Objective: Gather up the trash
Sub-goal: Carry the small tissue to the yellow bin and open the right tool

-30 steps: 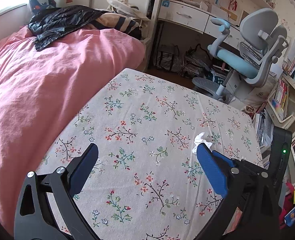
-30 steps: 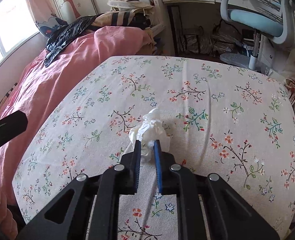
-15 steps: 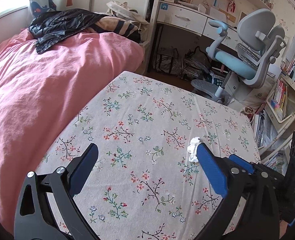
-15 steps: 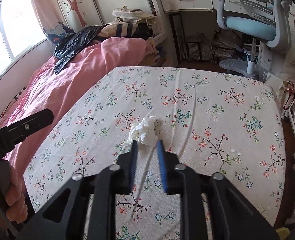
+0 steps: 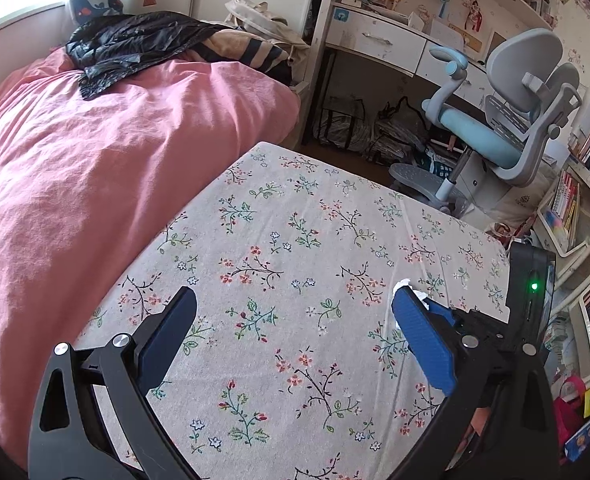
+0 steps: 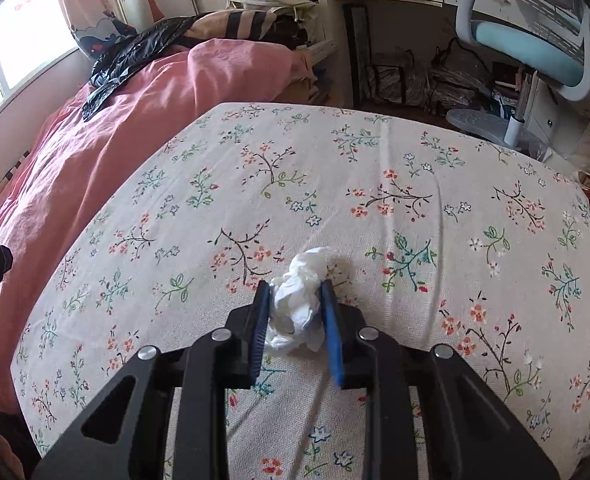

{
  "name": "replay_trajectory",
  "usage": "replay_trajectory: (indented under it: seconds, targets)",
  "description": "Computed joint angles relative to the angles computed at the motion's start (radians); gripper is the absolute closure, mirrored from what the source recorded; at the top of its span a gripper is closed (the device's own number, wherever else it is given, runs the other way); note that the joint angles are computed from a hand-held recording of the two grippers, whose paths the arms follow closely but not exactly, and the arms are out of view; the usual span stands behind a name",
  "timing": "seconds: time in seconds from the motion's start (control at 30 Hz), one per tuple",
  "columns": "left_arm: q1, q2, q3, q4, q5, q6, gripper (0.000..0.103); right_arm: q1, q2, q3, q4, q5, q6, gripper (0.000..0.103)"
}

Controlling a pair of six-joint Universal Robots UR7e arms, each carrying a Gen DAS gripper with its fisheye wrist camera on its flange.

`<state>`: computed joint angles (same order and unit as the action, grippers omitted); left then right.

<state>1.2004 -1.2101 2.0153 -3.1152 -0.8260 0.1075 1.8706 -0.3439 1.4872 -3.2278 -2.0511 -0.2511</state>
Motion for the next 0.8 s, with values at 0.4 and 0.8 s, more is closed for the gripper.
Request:
replay_trajectory:
  seconds: [0.4,0.8]
  targets:
    - [-0.058,-0.007,0.067,-0.031,0.014,0.054,0.008,0.039,-0.247,0.334,-0.2,-0.072,0.004,0.079]
    - [-0.168,-0.047,0.214,-0.034,-0.004,0.04,0.008,-0.025,-0.501,0.74,-0.332,-0.379,0.121,0.079]
